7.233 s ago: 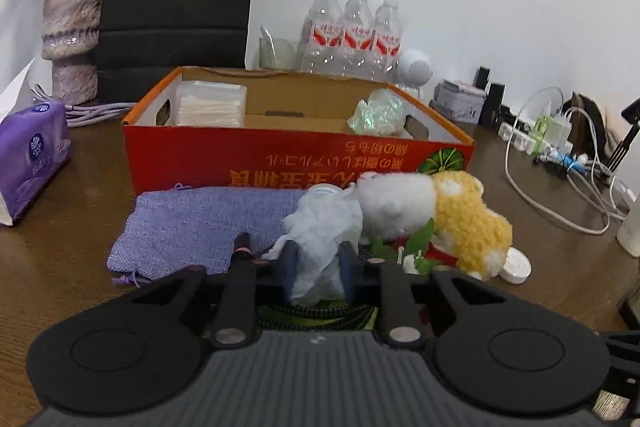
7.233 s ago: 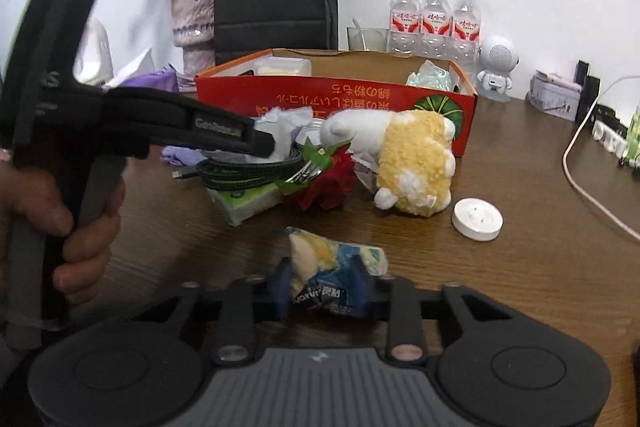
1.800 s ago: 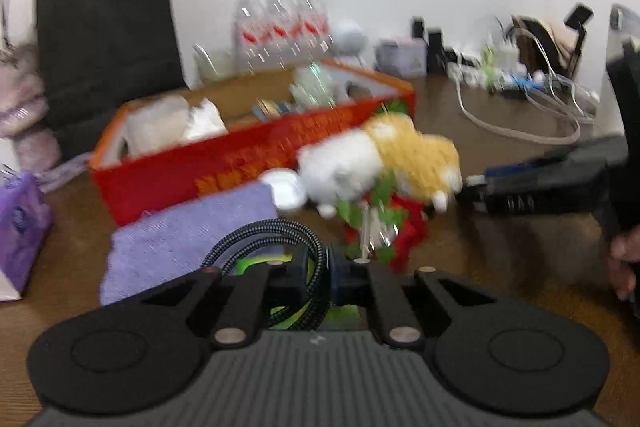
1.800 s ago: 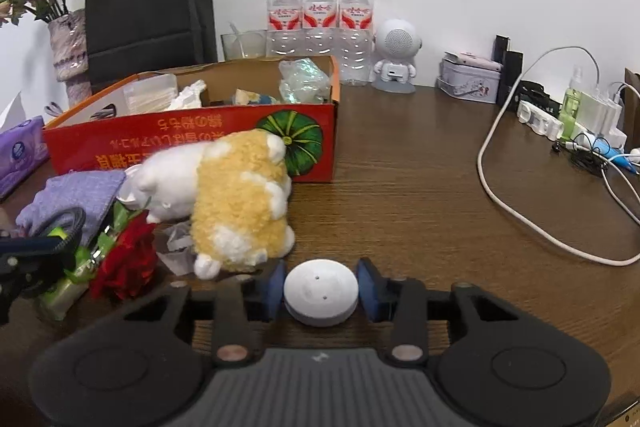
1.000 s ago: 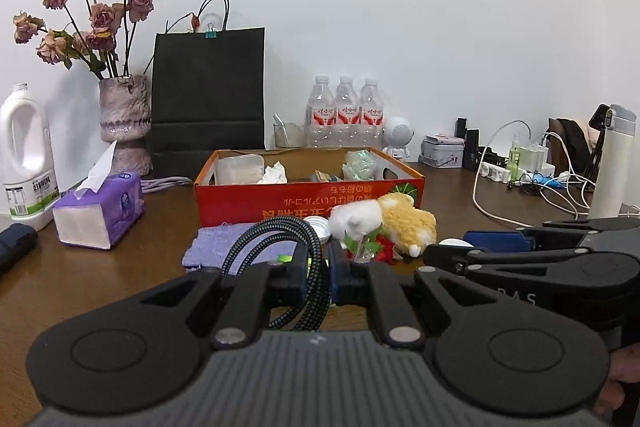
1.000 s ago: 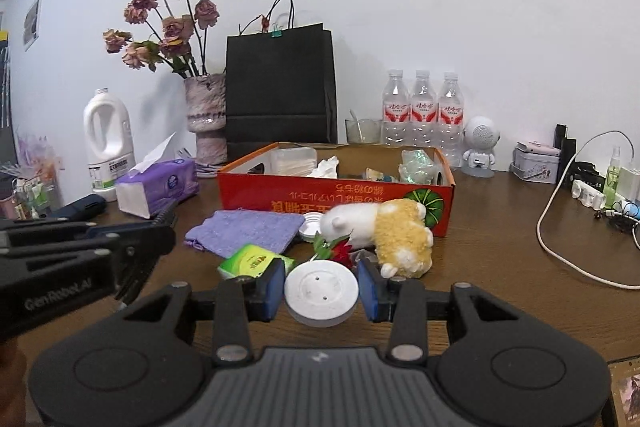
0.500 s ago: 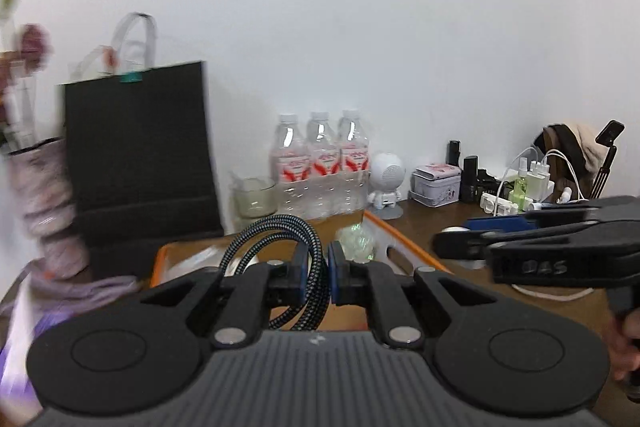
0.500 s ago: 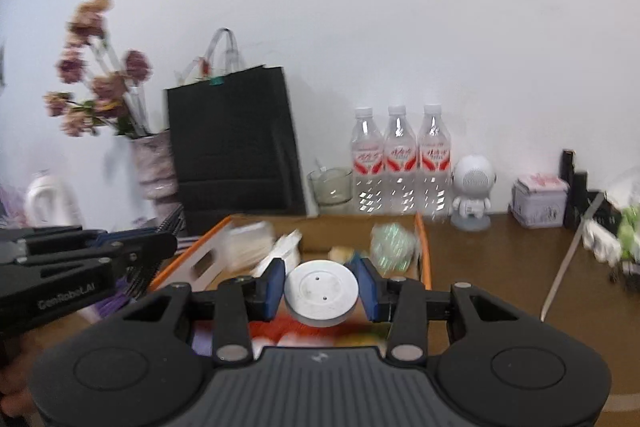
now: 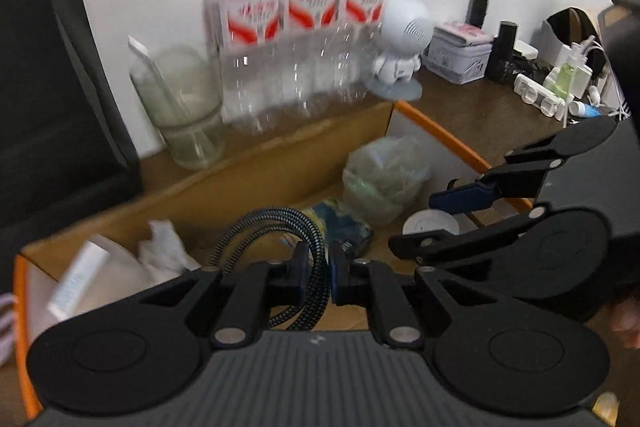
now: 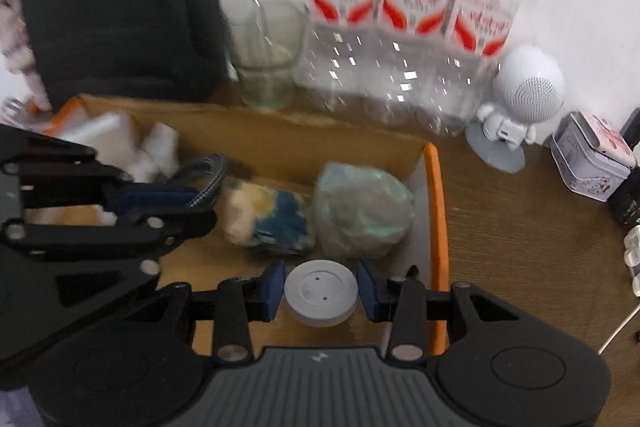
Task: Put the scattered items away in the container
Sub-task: 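Carry the cable and disc into the cardboard box and open both tools, then move both tools back from the box toward the remaining desk items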
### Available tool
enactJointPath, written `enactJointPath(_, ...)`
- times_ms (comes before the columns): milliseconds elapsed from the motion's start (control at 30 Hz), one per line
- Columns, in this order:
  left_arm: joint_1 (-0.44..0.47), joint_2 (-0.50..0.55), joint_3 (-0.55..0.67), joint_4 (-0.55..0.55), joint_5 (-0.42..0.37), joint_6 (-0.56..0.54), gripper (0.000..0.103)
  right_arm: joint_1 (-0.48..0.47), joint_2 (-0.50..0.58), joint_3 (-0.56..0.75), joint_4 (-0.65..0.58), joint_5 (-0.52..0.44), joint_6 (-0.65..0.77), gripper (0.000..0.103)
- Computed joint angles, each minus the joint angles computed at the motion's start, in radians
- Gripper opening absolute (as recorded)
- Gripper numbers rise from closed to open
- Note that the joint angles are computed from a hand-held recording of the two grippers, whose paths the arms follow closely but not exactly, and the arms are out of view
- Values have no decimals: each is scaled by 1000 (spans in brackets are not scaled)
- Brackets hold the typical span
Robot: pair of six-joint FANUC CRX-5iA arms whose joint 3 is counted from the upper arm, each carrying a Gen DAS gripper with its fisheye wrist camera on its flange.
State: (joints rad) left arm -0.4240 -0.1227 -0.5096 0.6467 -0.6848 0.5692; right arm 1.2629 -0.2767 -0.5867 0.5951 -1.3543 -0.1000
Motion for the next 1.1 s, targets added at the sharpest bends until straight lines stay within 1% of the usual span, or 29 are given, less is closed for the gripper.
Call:
enactJointPath(67, 9, 23, 13, 12, -19, 28, 14, -19, 21, 11, -3, -9, 28, 38)
enactJointPath(133, 22, 35, 18, 41, -37, 37, 19, -28, 10, 12, -11, -5, 28, 39)
enactJointPath(167, 26, 33, 16, 50, -35, 42, 24, -33, -1, 10, -15, 0, 24, 40)
enactJointPath(200, 29, 27, 14, 55, -31, 57, 32, -37, -10, 12, -20, 5, 21, 44)
enactJointPath(267, 36, 15, 17, 62, -39, 93, 39, -42, -37, 13, -34, 13, 12, 46)
enactJointPath(333, 52, 8, 33, 65, -81, 132, 42, -52, -70, 13, -52, 29, -6, 50)
enactJointPath(367, 56, 6, 48, 53, -102, 160, 42, -56, -84, 16, -63, 33, -19, 51)
enactJointPath(400, 61, -1, 60, 38, -120, 183, 45, -57, -97, 24, -76, 32, -28, 52)
enactJointPath(433, 67, -12, 74, 14, -138, 211, 47, -53, -107, 31, -87, 29, -35, 52)
enactJointPath(467, 73, -23, 89, -16, -157, 247, 53, -46, -117, 38, -94, 24, -41, 53)
enactJointPath(500, 76, -30, 108, -51, -178, 295, 60, -36, -126, 47, -100, 15, -50, 57)
enactJointPath(533, 80, -34, 137, -102, -214, 363, 63, -24, -133, 60, -106, -2, -58, 61)
enactJointPath(567, 84, -38, 161, -144, -248, 417, 70, -11, -136, 73, -112, -19, -64, 62)
enactJointPath(600, 84, -43, 180, -185, -273, 465, 79, -1, -141, 84, -117, -30, -69, 63)
enactJointPath(667, 81, -66, 208, -274, -307, 551, 90, 28, -144, 110, -124, -63, -80, 63)
enactJointPath(700, 78, -76, 224, -320, -327, 600, 93, 45, -143, 121, -122, -82, -86, 65)
enactJointPath(733, 79, -82, 238, -355, -351, 643, 94, 61, -139, 133, -122, -103, -90, 71)
enactJointPath(767, 82, -86, 251, -381, -373, 679, 97, 77, -132, 146, -121, -123, -92, 74)
enactJointPath(800, 84, -88, 265, -407, -397, 721, 98, 88, -125, 155, -120, -135, -94, 78)
enactJointPath(867, 84, -97, 290, -466, -440, 795, 98, 110, -112, 177, -122, -156, -98, 78)
enactJointPath(900, 85, -108, 295, -487, -451, 810, 100, 122, -107, 186, -117, -165, -104, 79)
enactJointPath(933, 87, -127, 290, -498, -451, 814, 102, 137, -102, 194, -108, -178, -108, 80)
enactJointPath(1000, 88, -188, 258, -517, -412, 799, 103, 172, -95, 206, -84, -202, -126, 81)
enactJointPath(1033, 87, -234, 227, -530, -371, 784, 103, 201, -93, 204, -55, -217, -149, 83)
enactJointPath(1100, 89, -336, 137, -539, -247, 773, 103, 266, -83, 182, 18, -249, -212, 87)
